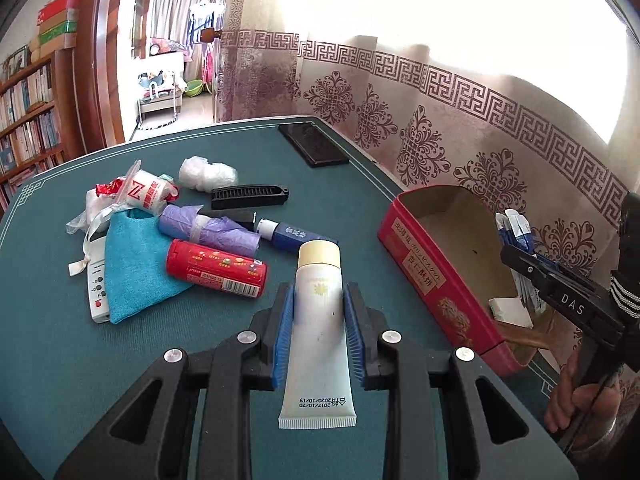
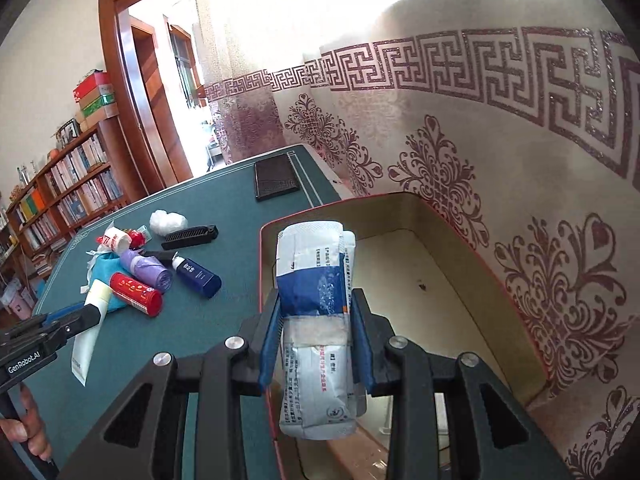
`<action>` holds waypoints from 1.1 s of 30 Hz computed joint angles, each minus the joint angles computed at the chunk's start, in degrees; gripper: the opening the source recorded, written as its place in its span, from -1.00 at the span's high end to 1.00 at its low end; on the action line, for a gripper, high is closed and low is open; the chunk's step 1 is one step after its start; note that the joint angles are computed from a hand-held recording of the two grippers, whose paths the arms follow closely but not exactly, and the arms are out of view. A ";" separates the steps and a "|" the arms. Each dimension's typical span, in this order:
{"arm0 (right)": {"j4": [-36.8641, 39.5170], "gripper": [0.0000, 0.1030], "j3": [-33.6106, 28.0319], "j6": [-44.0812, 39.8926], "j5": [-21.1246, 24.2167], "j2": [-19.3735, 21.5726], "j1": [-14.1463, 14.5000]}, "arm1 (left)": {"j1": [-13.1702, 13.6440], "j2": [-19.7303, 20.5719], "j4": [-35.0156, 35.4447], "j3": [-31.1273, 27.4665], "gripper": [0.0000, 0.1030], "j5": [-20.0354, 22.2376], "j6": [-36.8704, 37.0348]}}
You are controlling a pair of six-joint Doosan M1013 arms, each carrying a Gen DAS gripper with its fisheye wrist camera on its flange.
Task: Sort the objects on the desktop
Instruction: 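Carry the white tube into the red box while the right gripper drops the ointment tube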
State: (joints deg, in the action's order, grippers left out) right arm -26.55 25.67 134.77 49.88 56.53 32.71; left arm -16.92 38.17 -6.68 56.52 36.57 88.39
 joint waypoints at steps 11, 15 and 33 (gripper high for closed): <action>-2.84 0.29 6.20 5.13 -1.52 -2.85 -1.01 | -3.28 4.09 -2.87 -8.39 0.46 3.19 6.40; -3.13 0.29 7.43 6.00 -2.03 -3.35 -1.33 | -4.03 5.66 -3.40 -11.52 0.46 4.76 7.61; -8.96 -0.55 9.72 11.12 -1.78 -4.56 -1.11 | -6.00 9.43 -0.59 -18.70 -0.31 6.22 5.62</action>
State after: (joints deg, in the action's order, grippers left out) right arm -35.51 35.39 145.90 48.09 51.97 31.60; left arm -22.92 47.60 -7.27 37.82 42.78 94.01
